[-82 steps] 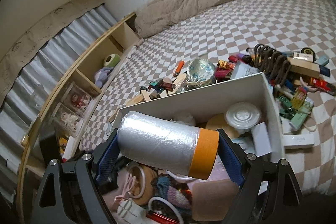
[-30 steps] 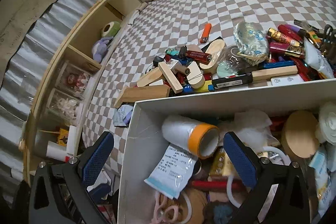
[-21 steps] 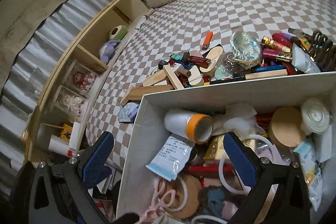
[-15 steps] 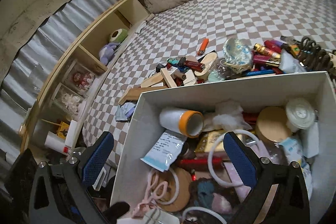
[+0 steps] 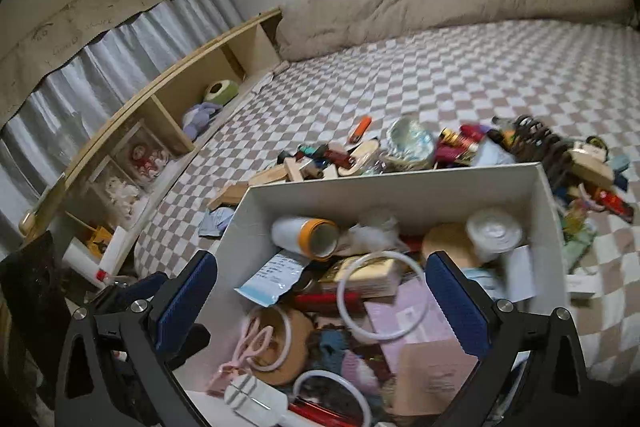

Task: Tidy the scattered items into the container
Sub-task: 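Withdraw both tools from the box back toward the remaining items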

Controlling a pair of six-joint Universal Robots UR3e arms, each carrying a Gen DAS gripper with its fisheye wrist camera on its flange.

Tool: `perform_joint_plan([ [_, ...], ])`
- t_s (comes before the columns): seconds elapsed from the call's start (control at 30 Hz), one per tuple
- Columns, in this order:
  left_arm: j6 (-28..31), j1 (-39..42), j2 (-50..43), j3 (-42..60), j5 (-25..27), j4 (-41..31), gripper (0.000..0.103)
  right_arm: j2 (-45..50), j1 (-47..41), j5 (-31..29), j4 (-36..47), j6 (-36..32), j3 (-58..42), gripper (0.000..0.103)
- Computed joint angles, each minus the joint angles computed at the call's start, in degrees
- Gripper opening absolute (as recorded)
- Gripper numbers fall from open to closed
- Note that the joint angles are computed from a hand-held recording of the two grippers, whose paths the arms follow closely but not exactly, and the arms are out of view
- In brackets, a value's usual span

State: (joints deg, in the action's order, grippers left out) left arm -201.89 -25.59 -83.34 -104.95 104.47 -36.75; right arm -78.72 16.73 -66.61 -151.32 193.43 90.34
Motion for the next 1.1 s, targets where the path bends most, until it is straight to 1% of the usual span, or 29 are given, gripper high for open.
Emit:
perform_joint_plan([
  [0.13, 0.12, -1.60, -1.07, 0.87, 2.15, 0.62, 0.103, -4.12, -1.30, 0.44, -3.00, -1.09, 5.19, 0.103],
  [0.23, 0.18, -1.93, -1.42, 1.29, 2.44, 0.68, 0.103, -6.69, -1.41, -1.49, -3.92, -1.87, 7.91, 0.103],
  [0.5, -0.16, -2.25, -1.60, 1.26, 2.54, 1.34, 0.103, -11.37, -1.45, -6.75, -2.78, -5.37, 12.29, 0.103],
  [0.57, -0.10, -2.34, -1.64, 1.44, 2.75, 1.09, 0.103, -12.39, -1.94, -6.65, -1.88, -5.32, 12.98, 0.103],
  [0.67, -0.07, -3.17, -1.80, 1.96, 4.50, 0.66, 0.103, -14.36, -2.36, -7.39, -0.95, -5.78, 13.97, 0.103],
  [0.77, -0.14, -2.84, -0.95, 1.79, 4.14, 0.47, 0.103, -16.30, -2.28, -9.82, 0.30, -7.24, 14.32, 0.103],
  [0.9, 0.12, -2.69, -0.63, 2.33, 4.50, 0.04, 0.103, -17.67, -1.91, -12.86, 1.14, -7.55, 14.43, 0.103],
  [1.0, 0.25, -2.36, -0.50, 2.65, 4.13, 0.14, 0.103, -17.99, -1.93, -13.68, 1.16, -7.51, 14.79, 0.103],
  [1.1, 0.48, -2.58, -0.72, 3.14, 4.35, 0.02, 0.103, -18.04, -2.27, -13.31, 1.29, -7.20, 15.12, 0.103],
])
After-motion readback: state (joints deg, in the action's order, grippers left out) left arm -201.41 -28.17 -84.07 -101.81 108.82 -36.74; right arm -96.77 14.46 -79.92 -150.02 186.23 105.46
